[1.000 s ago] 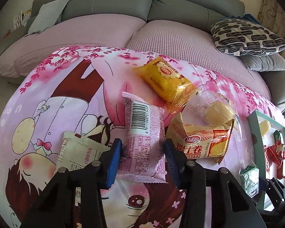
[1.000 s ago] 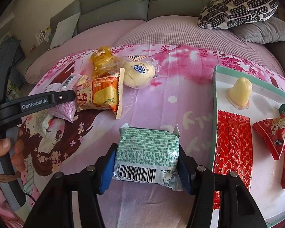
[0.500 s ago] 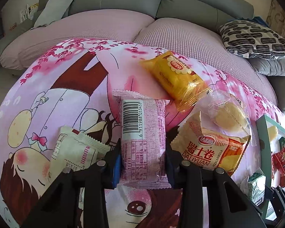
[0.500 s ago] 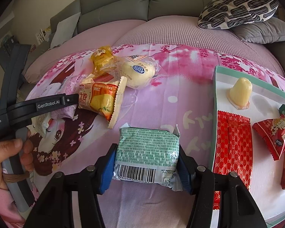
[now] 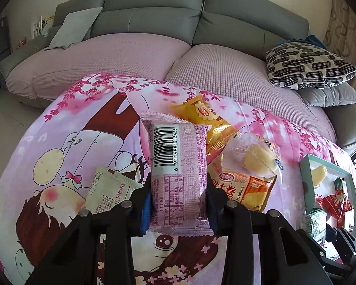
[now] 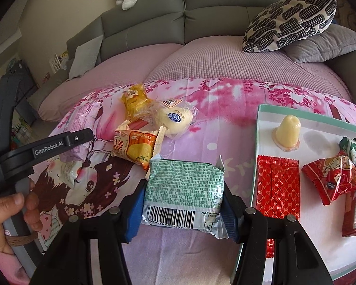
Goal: Organize snacks
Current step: 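Carry the pink bar and green-white pack over the tray with both grippers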
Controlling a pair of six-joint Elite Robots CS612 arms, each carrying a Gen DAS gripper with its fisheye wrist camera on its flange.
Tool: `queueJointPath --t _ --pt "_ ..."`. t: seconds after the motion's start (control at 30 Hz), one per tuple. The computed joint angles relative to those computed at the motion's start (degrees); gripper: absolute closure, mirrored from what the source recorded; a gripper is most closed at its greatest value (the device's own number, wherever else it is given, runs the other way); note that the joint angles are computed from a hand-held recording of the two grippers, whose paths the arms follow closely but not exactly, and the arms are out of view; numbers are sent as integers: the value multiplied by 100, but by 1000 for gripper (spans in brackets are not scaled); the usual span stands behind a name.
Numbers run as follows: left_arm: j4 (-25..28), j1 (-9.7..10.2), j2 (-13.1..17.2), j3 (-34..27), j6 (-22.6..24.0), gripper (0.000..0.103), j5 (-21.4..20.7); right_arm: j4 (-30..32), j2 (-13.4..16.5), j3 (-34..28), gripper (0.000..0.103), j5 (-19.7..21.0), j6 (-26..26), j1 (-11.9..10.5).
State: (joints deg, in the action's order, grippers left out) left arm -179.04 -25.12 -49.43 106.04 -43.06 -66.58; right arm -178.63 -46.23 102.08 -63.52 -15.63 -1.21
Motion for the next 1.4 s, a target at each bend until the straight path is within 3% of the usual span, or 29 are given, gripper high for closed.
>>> queueJointPath --t 0.7,1.03,1.4 --pt "-139 -372 -20 -151 339 64 47 -317 -66 63 43 -121 436 -258" --pt "-287 -635 181 -578 1007 64 -400 -709 -86 112 43 -426 899 -512" --pt "-407 -858 442 -1109 1654 64 -770 -1202 -74 135 43 -882 1713 -934"
